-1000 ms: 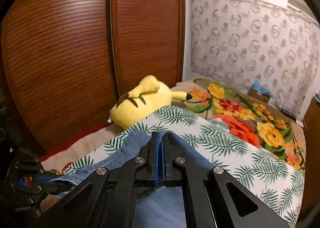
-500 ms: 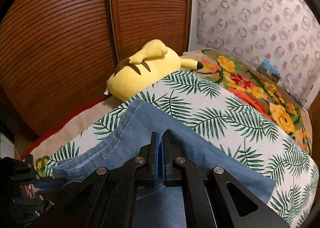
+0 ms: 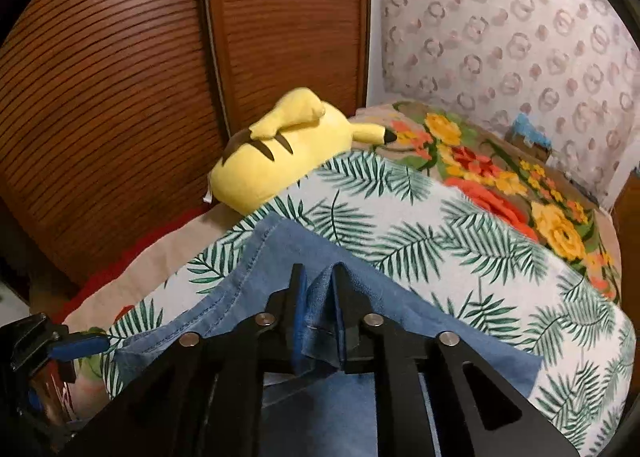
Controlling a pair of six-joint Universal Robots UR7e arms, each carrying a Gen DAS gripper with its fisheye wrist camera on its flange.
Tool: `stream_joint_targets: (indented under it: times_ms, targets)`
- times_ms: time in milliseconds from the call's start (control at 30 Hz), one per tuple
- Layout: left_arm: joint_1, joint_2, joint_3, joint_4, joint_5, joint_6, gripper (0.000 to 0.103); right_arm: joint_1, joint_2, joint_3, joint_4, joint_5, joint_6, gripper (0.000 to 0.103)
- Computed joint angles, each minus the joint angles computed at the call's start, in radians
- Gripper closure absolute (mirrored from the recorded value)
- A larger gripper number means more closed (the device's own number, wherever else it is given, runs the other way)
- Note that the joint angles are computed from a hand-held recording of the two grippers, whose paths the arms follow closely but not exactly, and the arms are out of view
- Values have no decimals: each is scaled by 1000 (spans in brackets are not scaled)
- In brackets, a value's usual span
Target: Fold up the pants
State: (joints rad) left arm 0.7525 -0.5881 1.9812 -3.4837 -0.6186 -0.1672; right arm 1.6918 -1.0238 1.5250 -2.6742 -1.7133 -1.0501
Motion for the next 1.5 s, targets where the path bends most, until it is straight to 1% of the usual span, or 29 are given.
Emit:
stream_joint_targets:
  times_ms: [67,167,300,400,500,567,733,833,1000,1200,1300,1400,1500]
  targets:
    - [3,7,-9,11,-7,9,46,-4,-19,19,-20,20,-5,78]
    - [7,21,-29,51,2,12,46,-18,-49,40,-30,52,-14,73]
    - [18,31,-48,123,22,-5,46,-40,-71,67,-58,48,-54,71]
    - [22,30,-48,145,54,-31,46,-57,-63,68,-62,14,-60,71]
    - [31,28,-39,131,79,-51,46,-67,-35,42,-36,-31,-28,71]
    - [38,24,-33,132,73,-62,46,-68,-11,29,-31,-64,-9,71]
    - [44,23,-24,134,73,-68,46,-49,35,16,-20,-96,-6,71]
    - [45,20,-18,132,72,-78,46,-33,49,19,-15,-76,-27,71]
    - [50,7,-5,118,64,-89,46,-16,68,23,18,-59,-22,71]
    - [47,0,2,100,71,-84,46,-29,76,-5,24,-43,-13,71]
    - [46,0,-1,94,69,-81,46,-35,37,19,20,-27,-8,71]
    - [41,4,-9,93,65,-71,46,-48,-23,74,-13,-6,-27,71]
    - [34,10,-18,87,64,-56,46,-81,-87,129,-36,41,-47,71]
